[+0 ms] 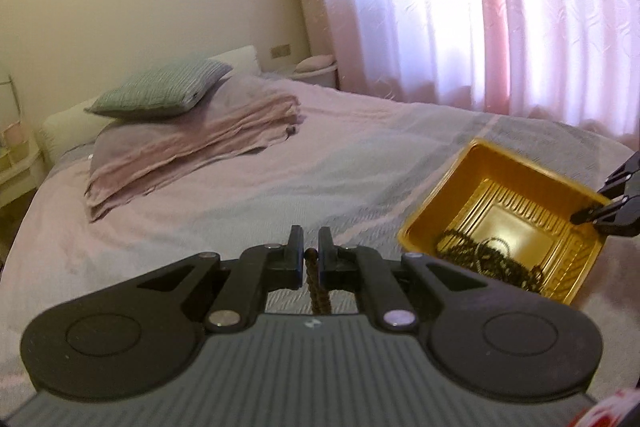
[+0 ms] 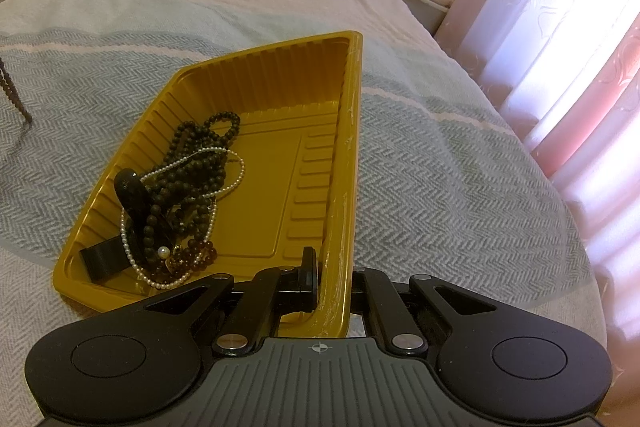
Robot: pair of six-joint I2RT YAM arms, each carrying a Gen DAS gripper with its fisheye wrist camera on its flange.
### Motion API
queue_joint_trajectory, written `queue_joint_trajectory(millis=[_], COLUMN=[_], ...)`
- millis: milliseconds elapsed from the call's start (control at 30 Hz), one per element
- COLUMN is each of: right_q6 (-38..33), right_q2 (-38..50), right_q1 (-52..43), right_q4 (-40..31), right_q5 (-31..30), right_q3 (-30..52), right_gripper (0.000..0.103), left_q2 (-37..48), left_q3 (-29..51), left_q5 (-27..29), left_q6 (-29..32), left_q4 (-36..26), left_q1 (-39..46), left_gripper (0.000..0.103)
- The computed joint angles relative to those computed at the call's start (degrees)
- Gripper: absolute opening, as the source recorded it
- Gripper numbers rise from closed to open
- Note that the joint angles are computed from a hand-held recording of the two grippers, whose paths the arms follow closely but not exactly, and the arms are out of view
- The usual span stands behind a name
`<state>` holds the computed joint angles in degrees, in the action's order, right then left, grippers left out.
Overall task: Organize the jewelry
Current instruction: 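Lift the brown bead bracelet and carry it over the orange tray, then lower the brown bead bracelet into the tray and open the left tool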
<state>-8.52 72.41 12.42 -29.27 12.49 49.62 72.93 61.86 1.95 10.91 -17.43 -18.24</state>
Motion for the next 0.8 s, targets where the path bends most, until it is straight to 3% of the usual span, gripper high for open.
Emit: queue_joint_trajectory(millis=[800], right_q6=[-0.3], right_q2=[0.0], right_q1=[-0.6], right_q4=[0.8], right_q5=[-0.9], right_q3=[-0.4], right_gripper=[0.004], left_q2=[16.0], left_q3=[23.2], left_q5=[5.4], left_q6=[-3.8], left_q4=[-0.5], left_q1=[-18.8], left_gripper=[0.006])
